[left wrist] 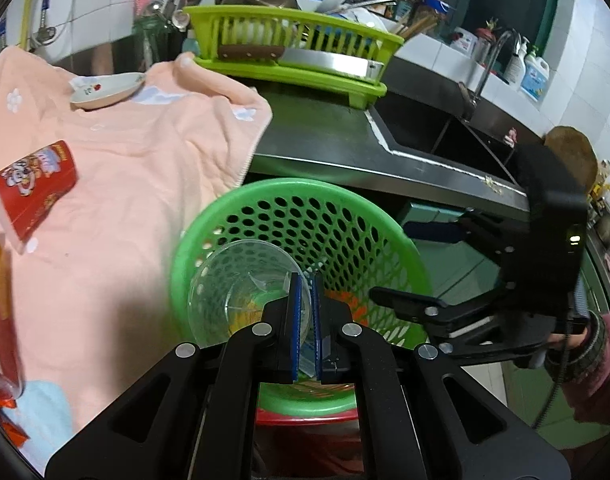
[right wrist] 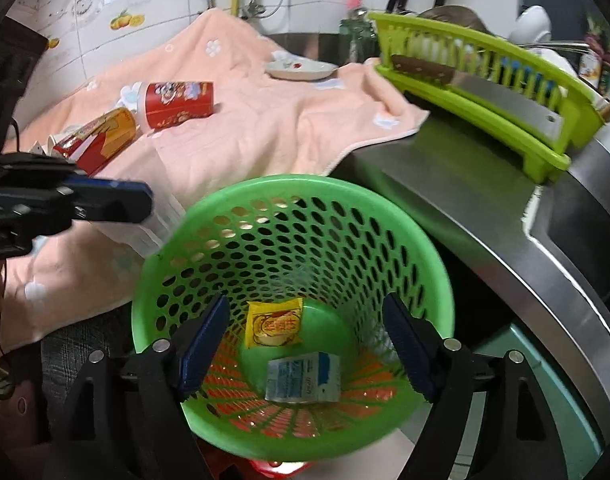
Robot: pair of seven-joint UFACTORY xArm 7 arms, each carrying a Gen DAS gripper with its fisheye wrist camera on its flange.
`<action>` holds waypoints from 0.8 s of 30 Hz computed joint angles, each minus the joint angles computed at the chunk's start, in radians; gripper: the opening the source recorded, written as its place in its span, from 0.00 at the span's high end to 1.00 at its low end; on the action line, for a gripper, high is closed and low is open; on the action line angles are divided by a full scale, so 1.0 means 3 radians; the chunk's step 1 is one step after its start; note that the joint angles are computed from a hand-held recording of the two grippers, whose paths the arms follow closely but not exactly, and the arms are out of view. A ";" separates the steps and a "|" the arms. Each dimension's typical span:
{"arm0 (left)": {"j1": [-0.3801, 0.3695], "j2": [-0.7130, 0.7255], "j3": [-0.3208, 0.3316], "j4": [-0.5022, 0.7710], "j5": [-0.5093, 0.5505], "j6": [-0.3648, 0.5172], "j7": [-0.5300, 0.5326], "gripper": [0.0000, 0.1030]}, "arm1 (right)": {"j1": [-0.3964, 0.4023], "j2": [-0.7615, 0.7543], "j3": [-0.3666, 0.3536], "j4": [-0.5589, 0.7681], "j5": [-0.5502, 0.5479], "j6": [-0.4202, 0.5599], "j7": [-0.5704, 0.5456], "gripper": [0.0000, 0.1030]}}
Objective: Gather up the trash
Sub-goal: 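Lower the carton into the green basket and open the right gripper, then withdraw the right gripper from the basket back over the towel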
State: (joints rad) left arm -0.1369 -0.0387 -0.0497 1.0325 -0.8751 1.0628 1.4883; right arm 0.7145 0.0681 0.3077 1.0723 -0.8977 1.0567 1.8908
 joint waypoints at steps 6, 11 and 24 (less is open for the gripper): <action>-0.0077 -0.0025 -0.0060 -0.0092 0.0102 -0.0098 -0.0059 0.95 | 0.0066 -0.0126 0.0088 -0.0080 0.0025 0.0219 0.0197 0.25; -0.0105 0.0004 -0.0060 -0.0094 0.0166 -0.0099 -0.0147 0.87 | 0.0065 -0.0161 0.0129 -0.0139 0.0043 0.0219 0.0326 0.25; -0.0039 -0.0079 0.0011 -0.0089 0.0044 -0.0098 -0.0097 0.56 | 0.0016 -0.0099 0.0093 -0.0049 -0.0059 0.0095 0.0207 0.25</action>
State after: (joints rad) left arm -0.1487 -0.0624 -0.0464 1.0058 -0.8618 1.0335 1.4591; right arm 0.7192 0.0385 0.3354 1.0577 -0.9155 1.0852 1.9529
